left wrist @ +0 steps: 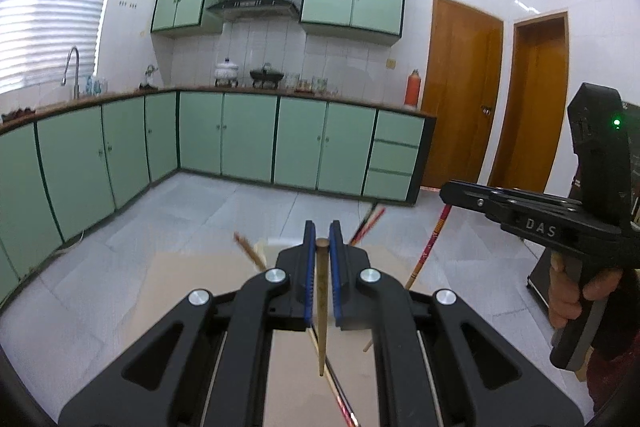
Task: Organize utensils
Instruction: 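Drop both chopsticks into the holder by opening both tools, then move both tools back to the last two chopsticks on the mat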
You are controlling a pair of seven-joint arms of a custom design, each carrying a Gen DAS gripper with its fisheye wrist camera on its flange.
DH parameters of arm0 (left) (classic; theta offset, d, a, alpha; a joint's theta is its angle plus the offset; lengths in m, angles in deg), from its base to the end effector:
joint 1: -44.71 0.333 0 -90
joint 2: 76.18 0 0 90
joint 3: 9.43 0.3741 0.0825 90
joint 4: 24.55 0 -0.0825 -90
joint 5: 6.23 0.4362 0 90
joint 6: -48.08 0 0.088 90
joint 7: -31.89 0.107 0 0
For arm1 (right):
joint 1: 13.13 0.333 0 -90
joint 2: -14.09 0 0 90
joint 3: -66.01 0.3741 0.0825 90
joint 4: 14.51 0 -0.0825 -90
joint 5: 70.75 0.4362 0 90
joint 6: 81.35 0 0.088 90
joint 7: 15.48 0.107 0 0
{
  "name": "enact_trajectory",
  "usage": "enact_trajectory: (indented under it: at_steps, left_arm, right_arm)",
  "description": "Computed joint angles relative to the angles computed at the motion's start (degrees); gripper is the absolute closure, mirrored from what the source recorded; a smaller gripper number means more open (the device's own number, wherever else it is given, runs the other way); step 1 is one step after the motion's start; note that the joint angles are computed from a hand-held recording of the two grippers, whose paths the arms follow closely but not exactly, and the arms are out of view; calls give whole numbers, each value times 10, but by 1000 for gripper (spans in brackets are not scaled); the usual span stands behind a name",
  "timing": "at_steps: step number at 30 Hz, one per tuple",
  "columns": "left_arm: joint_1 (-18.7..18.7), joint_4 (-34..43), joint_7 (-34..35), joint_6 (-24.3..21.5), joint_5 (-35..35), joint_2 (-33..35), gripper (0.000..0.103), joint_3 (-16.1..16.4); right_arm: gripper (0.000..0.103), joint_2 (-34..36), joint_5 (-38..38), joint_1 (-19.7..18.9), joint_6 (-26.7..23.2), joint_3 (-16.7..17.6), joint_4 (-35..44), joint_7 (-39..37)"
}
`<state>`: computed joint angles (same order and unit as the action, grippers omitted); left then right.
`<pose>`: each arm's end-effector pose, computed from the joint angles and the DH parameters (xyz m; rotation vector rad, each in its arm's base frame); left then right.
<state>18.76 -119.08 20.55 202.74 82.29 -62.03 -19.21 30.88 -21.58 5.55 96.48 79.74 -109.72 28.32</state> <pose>0.5874 -0.4471 0.5756 -1.4479 1.5192 -1.2124 0.6742 0.3230 0.5909 -1.7147 1.0430 -0.5299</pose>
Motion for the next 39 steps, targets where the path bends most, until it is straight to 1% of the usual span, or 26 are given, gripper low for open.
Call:
enact_trajectory:
  at_steps: [5,8,12,14,16,17,19,21,22,25,30,33,34,36,37,38,39]
  left_arm:
    - [-6,63,4,-13,31,26,97,10]
    - [-11,114,16,-16,33,52,97,21]
    - [-26,183,29,-33,38,93,97,45]
    - [-33,210,36,-34,34,111,97,58]
    - [-38,244,46,-34,22,139,97,70]
    - [-41,256,51,-33,16,149,97,77]
    - [-45,287,68,-35,-4,178,97,89]
    - [-48,316,85,-36,-25,205,97,100]
    - [-48,329,99,-34,-39,218,97,104]
    - [-44,361,156,-36,-97,253,97,105]
    - [-36,358,217,-28,-180,270,97,107]
    - [-39,335,229,-25,-213,263,96,118]
    - [-40,328,230,-22,-219,260,94,123]
    - [-47,306,219,-17,-218,246,82,135]
    - [-51,297,208,-16,-211,240,71,141]
    - [-57,286,191,-14,-198,232,66,149]
    - [-63,272,170,-12,-179,221,65,156]
  right_arm:
    - [98,38,-42,20,-4,-28,77,43]
    - [98,68,-89,43,-8,-61,129,92]
    - [98,114,-158,75,-16,-113,198,165]
    - [98,136,-180,78,-24,-123,227,191]
    - [98,157,-198,77,-29,-126,253,209]
    - [98,171,-208,80,-35,-134,270,223]
    - [98,196,-221,78,-44,-135,298,241]
    - [98,216,-228,71,-48,-126,318,247]
    - [98,226,-231,68,-51,-122,326,249]
    - [98,240,-244,71,-65,-130,333,267]
    - [98,244,-252,64,-79,-120,318,272]
    - [97,246,-262,70,-93,-130,315,287]
    - [95,244,-265,72,-89,-132,309,291]
    - [84,235,-267,74,-77,-135,288,298]
    - [82,232,-268,76,-72,-138,283,302]
    - [78,224,-268,78,-60,-141,267,306]
    - [75,219,-269,80,-52,-143,258,308]
